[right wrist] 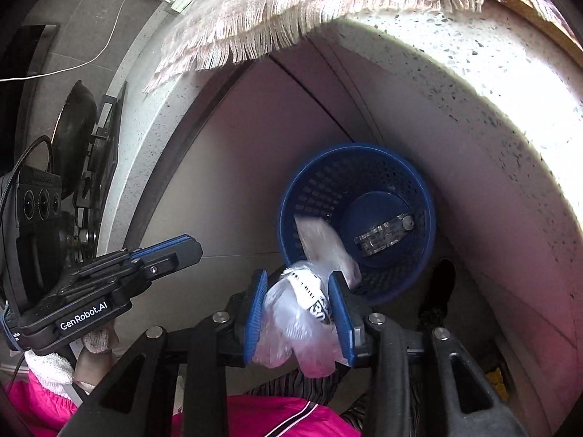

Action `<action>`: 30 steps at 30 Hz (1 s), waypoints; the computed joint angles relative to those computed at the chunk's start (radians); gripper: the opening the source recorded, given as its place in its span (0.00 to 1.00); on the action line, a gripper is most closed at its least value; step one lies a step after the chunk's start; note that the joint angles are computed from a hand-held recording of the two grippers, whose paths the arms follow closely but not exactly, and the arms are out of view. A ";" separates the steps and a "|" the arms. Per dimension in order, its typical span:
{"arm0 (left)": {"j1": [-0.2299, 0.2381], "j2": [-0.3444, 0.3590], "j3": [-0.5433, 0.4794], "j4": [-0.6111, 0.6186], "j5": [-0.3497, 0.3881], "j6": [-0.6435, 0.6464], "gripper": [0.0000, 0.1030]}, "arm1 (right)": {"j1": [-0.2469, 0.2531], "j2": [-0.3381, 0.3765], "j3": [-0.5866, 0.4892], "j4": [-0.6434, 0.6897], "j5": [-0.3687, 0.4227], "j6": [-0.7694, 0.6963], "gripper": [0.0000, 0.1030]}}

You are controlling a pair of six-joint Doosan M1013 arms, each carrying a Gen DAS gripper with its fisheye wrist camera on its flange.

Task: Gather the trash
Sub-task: 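Open the left tool over the basket while the right tool drops the bag in, then raise both open tools back up over the cloth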

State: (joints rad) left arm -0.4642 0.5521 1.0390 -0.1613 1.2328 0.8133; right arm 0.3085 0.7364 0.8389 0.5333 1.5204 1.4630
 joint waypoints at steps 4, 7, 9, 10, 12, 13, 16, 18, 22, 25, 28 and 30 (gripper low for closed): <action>-0.004 0.000 -0.008 0.014 0.001 -0.001 0.04 | -0.003 -0.003 -0.003 -0.001 -0.001 -0.006 0.37; -0.006 0.002 -0.020 0.030 0.002 -0.003 0.04 | -0.005 -0.006 -0.006 0.005 -0.006 -0.015 0.37; -0.009 0.002 -0.029 0.045 0.003 -0.005 0.04 | -0.008 -0.012 -0.007 0.003 -0.017 -0.026 0.40; -0.010 0.003 -0.035 0.052 0.005 -0.006 0.04 | -0.009 -0.015 -0.008 0.002 -0.024 -0.031 0.44; -0.012 0.006 -0.047 0.071 0.009 -0.009 0.04 | -0.011 -0.021 -0.013 -0.001 -0.038 -0.042 0.48; -0.014 0.008 -0.056 0.083 0.012 -0.011 0.04 | -0.012 -0.024 -0.016 -0.003 -0.043 -0.047 0.48; -0.018 0.016 -0.086 0.120 0.024 -0.016 0.08 | -0.018 -0.030 -0.031 -0.008 -0.058 -0.060 0.50; -0.022 0.026 -0.114 0.144 0.031 -0.020 0.15 | -0.024 -0.032 -0.043 -0.009 -0.066 -0.070 0.52; -0.026 0.040 -0.158 0.184 0.039 -0.016 0.35 | -0.038 -0.035 -0.071 -0.016 -0.079 -0.087 0.55; -0.031 0.061 -0.207 0.218 0.052 -0.010 0.42 | -0.044 -0.035 -0.095 -0.018 -0.091 -0.090 0.60; -0.032 0.084 -0.257 0.232 0.059 -0.004 0.42 | -0.052 -0.030 -0.124 -0.025 -0.103 -0.099 0.63; -0.031 0.100 -0.291 0.241 0.065 -0.001 0.42 | -0.058 -0.027 -0.143 -0.029 -0.117 -0.103 0.67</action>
State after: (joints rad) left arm -0.4953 0.6524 0.7484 0.0792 1.2974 0.8123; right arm 0.2503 0.7099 0.6955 0.5047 1.4032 1.3595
